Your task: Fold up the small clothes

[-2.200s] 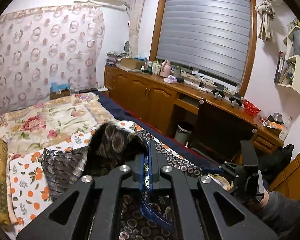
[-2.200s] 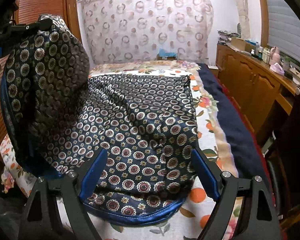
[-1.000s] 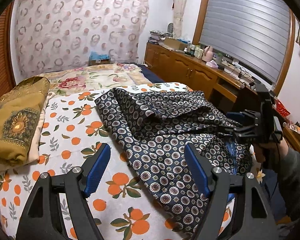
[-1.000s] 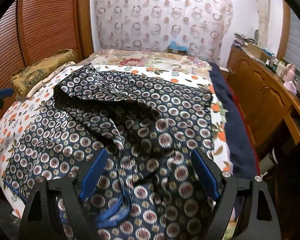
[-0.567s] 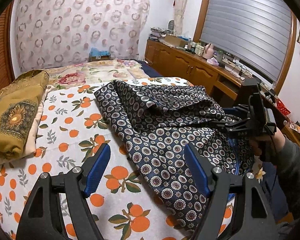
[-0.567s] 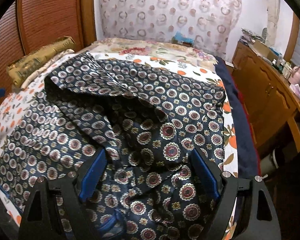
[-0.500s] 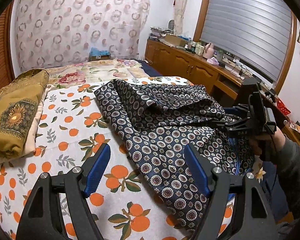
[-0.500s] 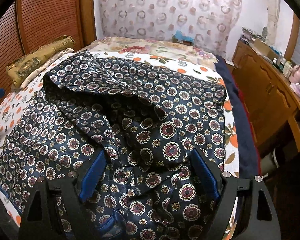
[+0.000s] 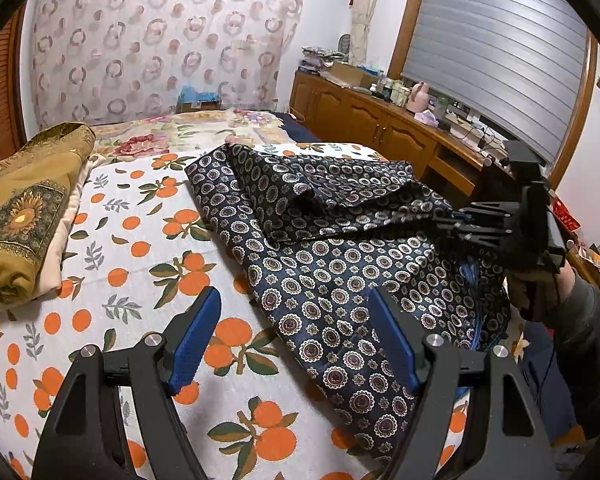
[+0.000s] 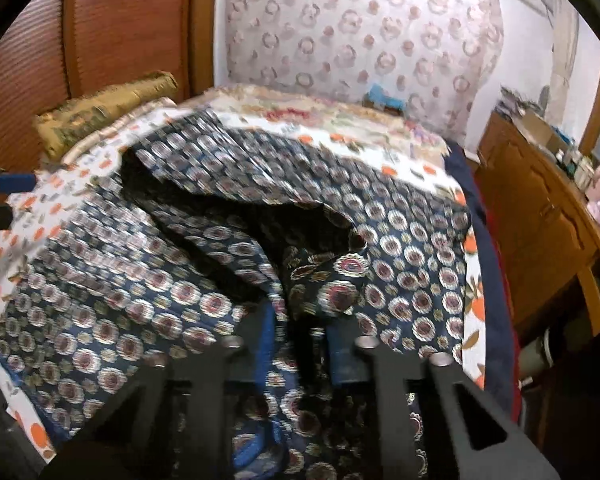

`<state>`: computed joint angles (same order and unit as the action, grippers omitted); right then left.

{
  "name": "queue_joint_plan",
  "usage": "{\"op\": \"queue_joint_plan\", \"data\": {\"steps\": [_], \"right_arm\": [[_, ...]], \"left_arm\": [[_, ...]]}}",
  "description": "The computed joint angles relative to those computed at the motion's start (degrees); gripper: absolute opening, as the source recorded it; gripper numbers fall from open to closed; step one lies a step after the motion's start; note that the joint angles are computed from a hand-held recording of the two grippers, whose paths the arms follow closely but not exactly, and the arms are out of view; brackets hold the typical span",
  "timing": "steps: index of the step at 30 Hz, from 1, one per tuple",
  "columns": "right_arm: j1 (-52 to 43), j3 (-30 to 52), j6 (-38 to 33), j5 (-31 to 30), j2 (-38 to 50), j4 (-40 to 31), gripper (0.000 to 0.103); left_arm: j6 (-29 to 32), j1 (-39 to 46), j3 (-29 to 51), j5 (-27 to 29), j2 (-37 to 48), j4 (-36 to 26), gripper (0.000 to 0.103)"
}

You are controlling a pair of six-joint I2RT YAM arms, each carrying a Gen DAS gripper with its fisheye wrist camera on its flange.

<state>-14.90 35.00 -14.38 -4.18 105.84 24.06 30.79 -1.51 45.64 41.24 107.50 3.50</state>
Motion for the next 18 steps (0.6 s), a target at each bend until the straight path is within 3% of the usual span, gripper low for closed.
{"op": "queue_joint_plan", "data": {"steps": [5, 10, 16, 18], "right_arm": [[2.64, -6.20, 1.43, 0.51, -6.26, 5.02, 0.003], [2.68, -15.02, 4.48, 0.06, -18.97, 6.93, 0.002], [-3.23, -23.15, 4.94, -2.22, -38.01, -2.53, 0.002], [-4.25, -24.76, 5.27, -1.41, -40.18, -3.93, 0.002]], "left_arm": [[-0.23, 0.24, 0.20, 0.14, 0.30, 0.09, 0.077], [0.01, 0.80, 0.48, 0.68, 0.50, -0.12, 0.077], [0.10, 0.99, 0.34, 1.29, 0.47, -0.08, 0.077], [-0.16, 0.72, 0.26, 1.21, 0.45, 0.07, 0.077]]}}
